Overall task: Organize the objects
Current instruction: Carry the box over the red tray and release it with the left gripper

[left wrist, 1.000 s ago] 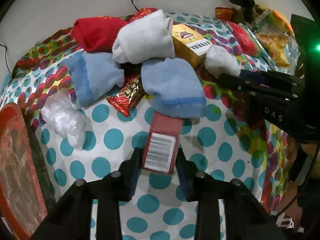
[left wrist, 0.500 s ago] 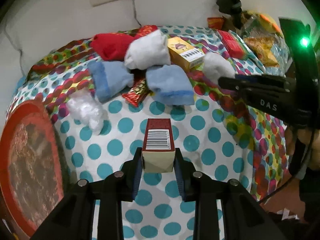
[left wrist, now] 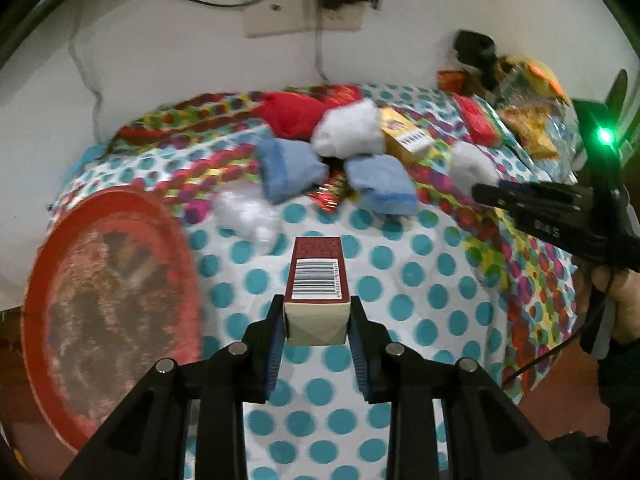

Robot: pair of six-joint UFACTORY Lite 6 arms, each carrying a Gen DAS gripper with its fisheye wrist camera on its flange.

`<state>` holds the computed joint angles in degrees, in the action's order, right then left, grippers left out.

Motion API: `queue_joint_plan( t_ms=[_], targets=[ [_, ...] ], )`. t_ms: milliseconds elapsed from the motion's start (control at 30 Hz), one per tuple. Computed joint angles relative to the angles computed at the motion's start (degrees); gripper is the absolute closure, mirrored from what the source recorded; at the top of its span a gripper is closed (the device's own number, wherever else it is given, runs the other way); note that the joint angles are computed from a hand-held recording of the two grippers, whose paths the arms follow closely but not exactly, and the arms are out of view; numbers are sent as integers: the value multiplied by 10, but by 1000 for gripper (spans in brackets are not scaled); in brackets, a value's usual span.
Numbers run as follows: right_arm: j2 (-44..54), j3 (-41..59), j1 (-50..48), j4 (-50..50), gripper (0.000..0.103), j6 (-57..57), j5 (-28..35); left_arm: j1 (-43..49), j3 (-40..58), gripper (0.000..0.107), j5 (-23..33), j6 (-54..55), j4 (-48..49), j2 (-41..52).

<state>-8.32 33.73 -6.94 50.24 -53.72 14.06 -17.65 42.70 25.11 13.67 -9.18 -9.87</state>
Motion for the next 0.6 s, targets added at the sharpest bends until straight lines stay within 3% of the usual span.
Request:
queue_joint_plan(
  t_ms=[267,433,600],
  targets=[
    [-45,-8,44,-148,81,174,-8,186,17,77,21,156,-65,-4],
    [-57,-6,77,-254,81,298,-13,314,64,77,23,259,-116,55],
    [-57,0,100,-324,81,385,-16,397,135,77,1,294,-120,149]
  ],
)
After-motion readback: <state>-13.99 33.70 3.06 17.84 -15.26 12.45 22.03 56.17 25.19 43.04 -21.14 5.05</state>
